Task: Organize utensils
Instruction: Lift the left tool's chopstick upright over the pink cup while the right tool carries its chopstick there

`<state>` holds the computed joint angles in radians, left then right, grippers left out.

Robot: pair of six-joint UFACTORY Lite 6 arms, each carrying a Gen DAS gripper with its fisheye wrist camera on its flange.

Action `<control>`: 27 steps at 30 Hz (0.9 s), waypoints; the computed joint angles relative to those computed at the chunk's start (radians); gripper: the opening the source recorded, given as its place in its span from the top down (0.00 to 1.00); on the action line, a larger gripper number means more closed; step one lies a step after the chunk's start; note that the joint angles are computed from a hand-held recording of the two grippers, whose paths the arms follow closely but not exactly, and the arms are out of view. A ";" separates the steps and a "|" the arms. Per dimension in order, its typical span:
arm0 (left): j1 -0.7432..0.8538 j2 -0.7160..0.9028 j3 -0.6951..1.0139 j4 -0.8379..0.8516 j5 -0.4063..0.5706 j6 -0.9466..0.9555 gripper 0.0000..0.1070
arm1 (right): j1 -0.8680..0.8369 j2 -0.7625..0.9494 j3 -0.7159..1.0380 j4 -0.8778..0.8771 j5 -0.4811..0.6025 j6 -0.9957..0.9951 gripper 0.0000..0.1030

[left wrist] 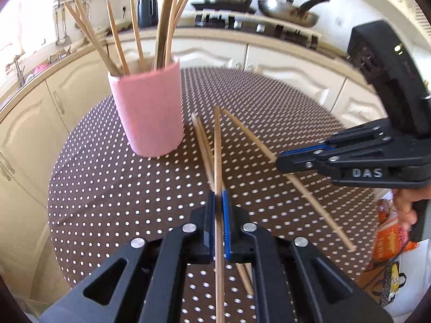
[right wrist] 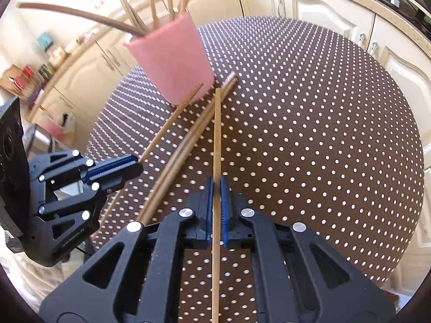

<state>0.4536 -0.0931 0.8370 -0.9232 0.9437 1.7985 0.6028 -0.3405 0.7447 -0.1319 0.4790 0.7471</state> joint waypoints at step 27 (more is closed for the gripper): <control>0.557 0.168 0.189 -0.315 0.803 0.251 0.95 | 0.138 -0.196 0.110 -0.554 -0.008 0.565 0.94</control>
<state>1.0104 0.0747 1.0256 -1.2386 1.7470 2.0497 0.7412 -0.5360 0.8550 -0.6863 0.4706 1.3121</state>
